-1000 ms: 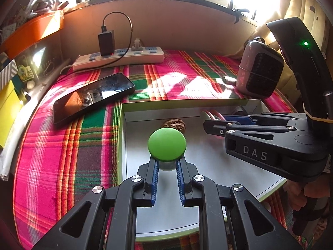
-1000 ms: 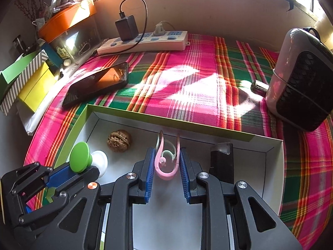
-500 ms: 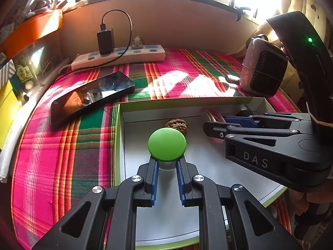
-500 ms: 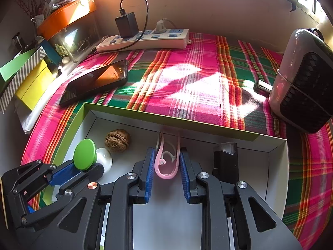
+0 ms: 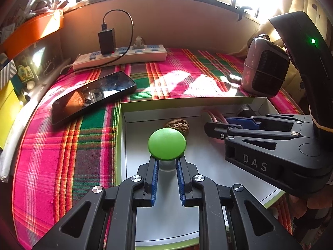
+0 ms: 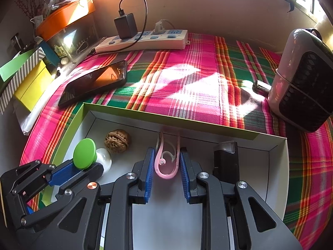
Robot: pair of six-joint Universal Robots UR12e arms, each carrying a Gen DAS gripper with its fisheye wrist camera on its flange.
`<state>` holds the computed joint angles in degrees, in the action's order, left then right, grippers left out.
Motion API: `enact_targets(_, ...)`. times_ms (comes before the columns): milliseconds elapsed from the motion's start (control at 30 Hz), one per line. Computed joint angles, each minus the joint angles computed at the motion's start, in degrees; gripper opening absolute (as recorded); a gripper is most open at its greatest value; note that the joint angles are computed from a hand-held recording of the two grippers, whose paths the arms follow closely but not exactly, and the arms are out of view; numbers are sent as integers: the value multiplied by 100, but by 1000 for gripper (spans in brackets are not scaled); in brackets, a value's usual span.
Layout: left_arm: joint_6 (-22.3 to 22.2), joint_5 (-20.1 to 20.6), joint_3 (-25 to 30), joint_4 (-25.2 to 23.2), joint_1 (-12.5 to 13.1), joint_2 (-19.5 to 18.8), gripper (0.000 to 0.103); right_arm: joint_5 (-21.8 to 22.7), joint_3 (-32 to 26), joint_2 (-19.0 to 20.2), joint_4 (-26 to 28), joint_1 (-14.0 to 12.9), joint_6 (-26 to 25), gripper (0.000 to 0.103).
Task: Organize objects
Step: 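Carry both held objects over the white box, lowering toward its floor, then open left tool to release the green mushroom while right tool releases the pink ear-hook, then withdraw both tools from the box toward the objects beside it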
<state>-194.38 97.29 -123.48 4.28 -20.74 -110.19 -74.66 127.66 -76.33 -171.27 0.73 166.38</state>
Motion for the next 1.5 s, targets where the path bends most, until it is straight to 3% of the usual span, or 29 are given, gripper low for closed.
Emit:
enact_targets(267, 22, 75, 2, -32, -17, 1, 15, -46, 8, -1, -19, 2, 52, 25)
enact_targets(700, 19, 87, -17, -60, -40, 20, 23, 17, 69, -63, -39, -33, 122, 40)
enact_targets(1500, -89, 353, -284, 86, -157, 348, 30, 163, 490, -553, -311, -158, 148, 42)
